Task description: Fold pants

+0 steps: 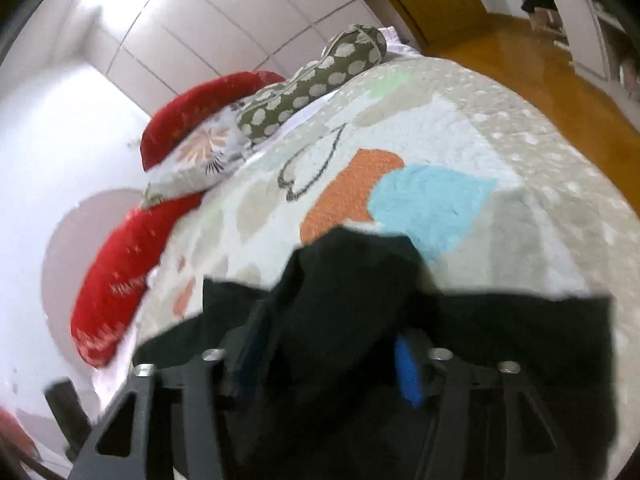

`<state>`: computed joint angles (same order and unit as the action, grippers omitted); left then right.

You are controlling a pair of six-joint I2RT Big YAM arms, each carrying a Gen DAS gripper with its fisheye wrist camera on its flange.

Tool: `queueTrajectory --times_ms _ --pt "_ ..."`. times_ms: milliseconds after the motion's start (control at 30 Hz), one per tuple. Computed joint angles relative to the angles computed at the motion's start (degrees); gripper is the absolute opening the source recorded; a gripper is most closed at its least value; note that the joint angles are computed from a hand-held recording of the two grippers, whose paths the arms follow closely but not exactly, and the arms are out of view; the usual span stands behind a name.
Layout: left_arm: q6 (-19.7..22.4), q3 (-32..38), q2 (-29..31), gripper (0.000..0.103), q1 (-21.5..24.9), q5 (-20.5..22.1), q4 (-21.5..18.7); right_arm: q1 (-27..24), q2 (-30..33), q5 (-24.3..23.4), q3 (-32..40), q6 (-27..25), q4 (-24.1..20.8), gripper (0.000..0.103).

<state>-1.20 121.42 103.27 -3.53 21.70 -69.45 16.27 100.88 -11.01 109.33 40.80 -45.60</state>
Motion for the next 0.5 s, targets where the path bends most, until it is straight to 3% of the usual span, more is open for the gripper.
queueTrajectory --times_ms 33,100,133,233,267,300,333,367,400,500 --pt "0.1 0.4 0.6 0.048 -0.4 -0.3 -0.7 0.1 0.4 2.3 1.3 0.3 -1.0 0.007" --pt "0.0 0.1 0.8 0.048 -1.1 -2.0 -0.7 0.3 -3.1 4.7 -1.9 -0.8 1.9 0.007" --pt "0.4 -0.3 0.6 0.048 -1.1 -2.1 -0.3 1.2 -6.7 9.6 -4.5 -3.7 2.4 0.007" --pt "0.4 -1.5 0.1 0.048 -0.5 -0.4 0.8 4.1 -14.2 23.2 -9.5 -10.0 -2.5 0.007" --pt "-0.1 -1.6 0.3 0.048 -0.3 0.3 0.8 4.7 -15.6 25.5 -11.2 -10.3 -4.5 0.011" --pt "-0.7 -1.7 0.5 0.048 -0.3 0.5 1.2 4.9 -16.4 25.7 -12.7 -10.0 -7.1 0.017" --pt "-1.1 -2.0 0.4 0.048 -0.4 0.0 1.6 4.8 -15.6 25.0 -12.8 -9.4 -12.4 0.037" --pt "-1.3 -2.3 0.2 0.048 -0.7 -0.9 2.0 4.4 -14.5 24.5 -12.4 -8.7 -16.9 0.042" --pt "-1.0 -2.7 -0.1 0.048 -1.0 -1.7 2.2 3.8 -14.7 22.5 -14.3 -8.0 -18.5 0.042" --pt "-0.2 -2.5 -0.2 0.048 -1.1 -2.0 1.3 2.6 -19.9 20.9 -19.5 -4.0 -12.7 0.042"
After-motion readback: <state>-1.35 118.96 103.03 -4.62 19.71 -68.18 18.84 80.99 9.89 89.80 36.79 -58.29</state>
